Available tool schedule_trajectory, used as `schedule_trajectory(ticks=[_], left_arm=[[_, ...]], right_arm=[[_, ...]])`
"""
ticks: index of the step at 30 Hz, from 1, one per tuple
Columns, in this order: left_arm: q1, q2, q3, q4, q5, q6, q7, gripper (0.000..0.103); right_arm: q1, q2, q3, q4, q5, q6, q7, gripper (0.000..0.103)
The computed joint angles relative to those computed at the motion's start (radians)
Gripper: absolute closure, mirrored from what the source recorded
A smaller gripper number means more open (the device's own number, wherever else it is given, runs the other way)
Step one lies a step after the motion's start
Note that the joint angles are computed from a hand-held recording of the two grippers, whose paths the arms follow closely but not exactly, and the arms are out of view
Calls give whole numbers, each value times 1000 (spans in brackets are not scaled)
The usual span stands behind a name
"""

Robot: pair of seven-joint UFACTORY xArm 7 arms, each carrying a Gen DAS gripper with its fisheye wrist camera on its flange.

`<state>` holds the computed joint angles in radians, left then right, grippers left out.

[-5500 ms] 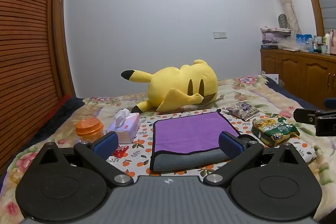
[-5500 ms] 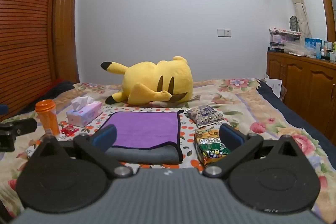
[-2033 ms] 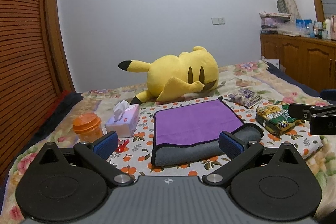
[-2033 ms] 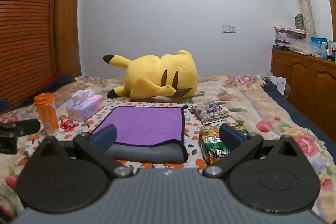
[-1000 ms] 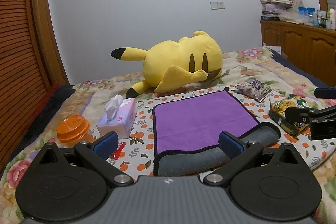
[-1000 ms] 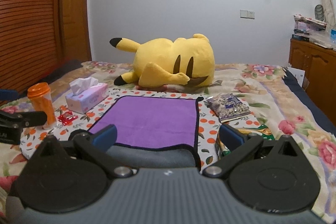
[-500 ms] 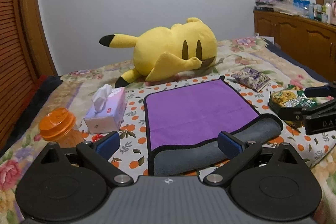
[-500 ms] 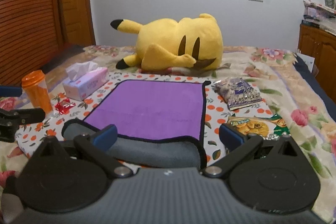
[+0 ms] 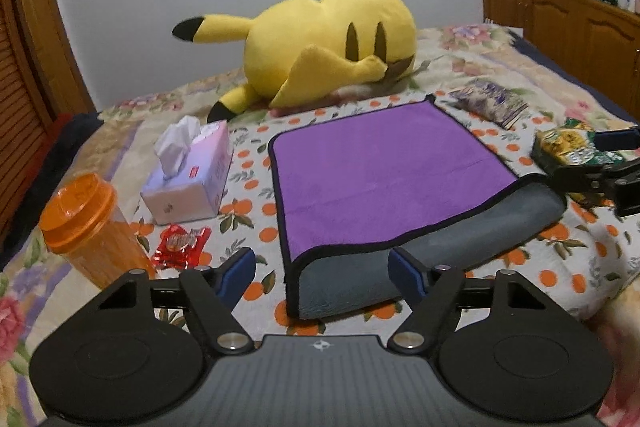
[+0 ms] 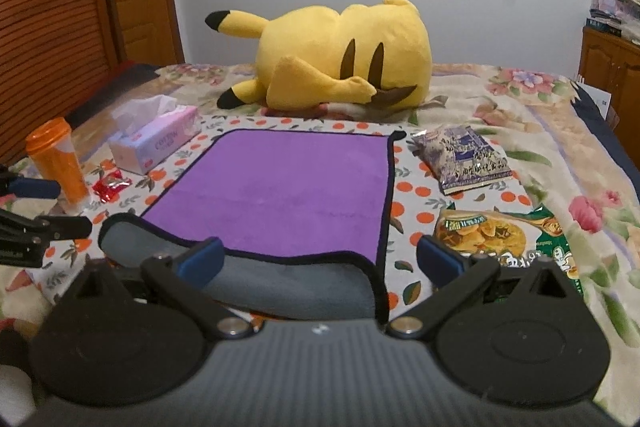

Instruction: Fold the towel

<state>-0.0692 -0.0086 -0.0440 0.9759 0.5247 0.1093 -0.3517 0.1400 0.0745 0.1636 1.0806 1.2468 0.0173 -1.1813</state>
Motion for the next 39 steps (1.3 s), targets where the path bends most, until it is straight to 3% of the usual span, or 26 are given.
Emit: schedule_trajectory(ticks=[2,8,11,22,29,31,39], left_arm=[[-1,19,3,13,-63,6,47,29],[-12,72,25,60,-96,26,77,36],[-12,97,24,83,-165,51,142,47],[-30,169,43,140,-251,86,222,52],[-10,183,14,147,-372,117,331,63],[-10,180,12,141,-394,116,353,72],[0,175,-11,136,-506,116,448,80]], right_arm=[[1,11,-7,0,-54,4,51,1],[-22,36,1,6,-165,31,142,10],[-35,47,8,7,-222,41,186,11],[-86,97,23,30,-403,92,340,14],[-126,123,40,55,-449,148,389,24],[-130,125,38,58,-458,168,401,26],[-132,117,32,65,-442,230,369,45]])
